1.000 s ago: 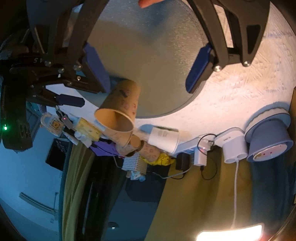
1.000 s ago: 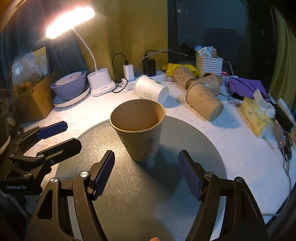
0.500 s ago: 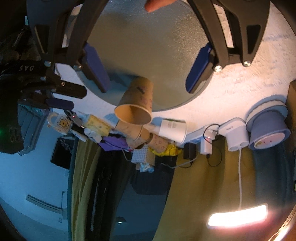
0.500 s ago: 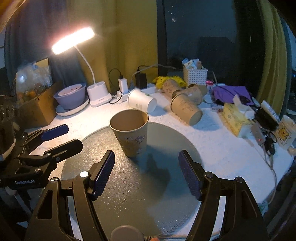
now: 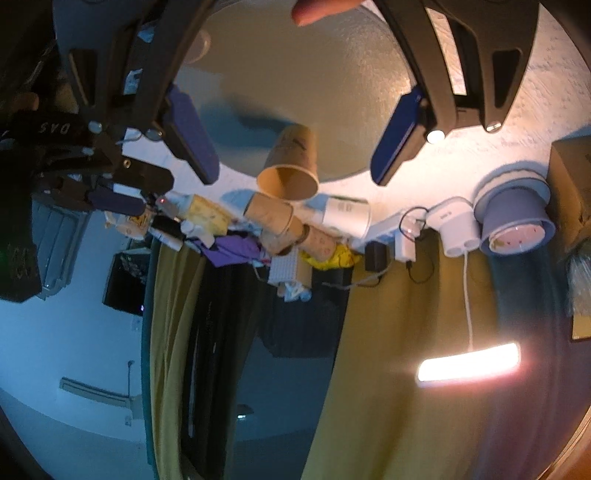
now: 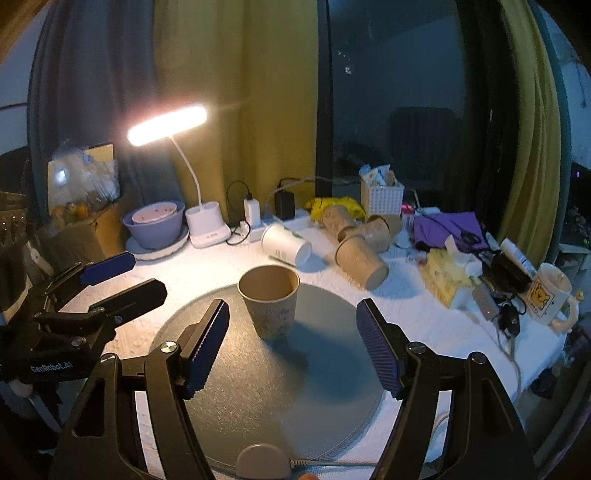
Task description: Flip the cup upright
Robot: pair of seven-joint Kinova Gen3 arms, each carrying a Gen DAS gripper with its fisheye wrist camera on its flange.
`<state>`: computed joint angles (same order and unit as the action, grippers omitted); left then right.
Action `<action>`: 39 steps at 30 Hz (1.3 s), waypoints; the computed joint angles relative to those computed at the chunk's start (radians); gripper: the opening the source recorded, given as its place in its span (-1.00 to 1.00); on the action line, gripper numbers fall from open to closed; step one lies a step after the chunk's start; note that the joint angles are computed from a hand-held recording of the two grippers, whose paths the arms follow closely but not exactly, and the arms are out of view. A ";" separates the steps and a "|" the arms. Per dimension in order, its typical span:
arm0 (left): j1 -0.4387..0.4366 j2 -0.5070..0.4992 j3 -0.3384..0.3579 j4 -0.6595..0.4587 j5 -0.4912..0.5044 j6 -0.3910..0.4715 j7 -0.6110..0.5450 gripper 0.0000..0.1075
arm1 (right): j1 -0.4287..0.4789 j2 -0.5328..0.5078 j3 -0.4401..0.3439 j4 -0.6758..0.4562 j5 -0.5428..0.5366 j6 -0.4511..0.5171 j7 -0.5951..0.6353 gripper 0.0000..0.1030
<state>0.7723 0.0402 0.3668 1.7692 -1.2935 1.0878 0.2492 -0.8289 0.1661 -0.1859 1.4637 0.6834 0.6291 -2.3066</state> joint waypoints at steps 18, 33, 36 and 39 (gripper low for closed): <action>0.046 0.016 0.006 -0.195 0.008 0.171 -0.208 0.59 | -0.032 -0.052 -0.037 -0.030 0.188 0.098 -0.198 0.45; 0.029 0.010 -0.003 -0.185 0.044 0.149 -0.259 0.59 | -0.048 -0.012 -0.039 -0.077 0.220 0.151 -0.192 0.45; 0.023 0.012 -0.009 -0.186 0.055 0.146 -0.261 0.59 | -0.049 -0.009 -0.030 -0.078 0.210 0.144 -0.181 0.45; 0.022 0.015 -0.012 -0.186 0.056 0.144 -0.259 0.59 | -0.048 -0.006 -0.023 -0.079 0.199 0.139 -0.173 0.45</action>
<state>0.7943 0.0555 0.3548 1.5830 -1.2379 1.2317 -0.0094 -0.8769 0.1599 -0.2094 1.3843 0.8820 0.7679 -2.4792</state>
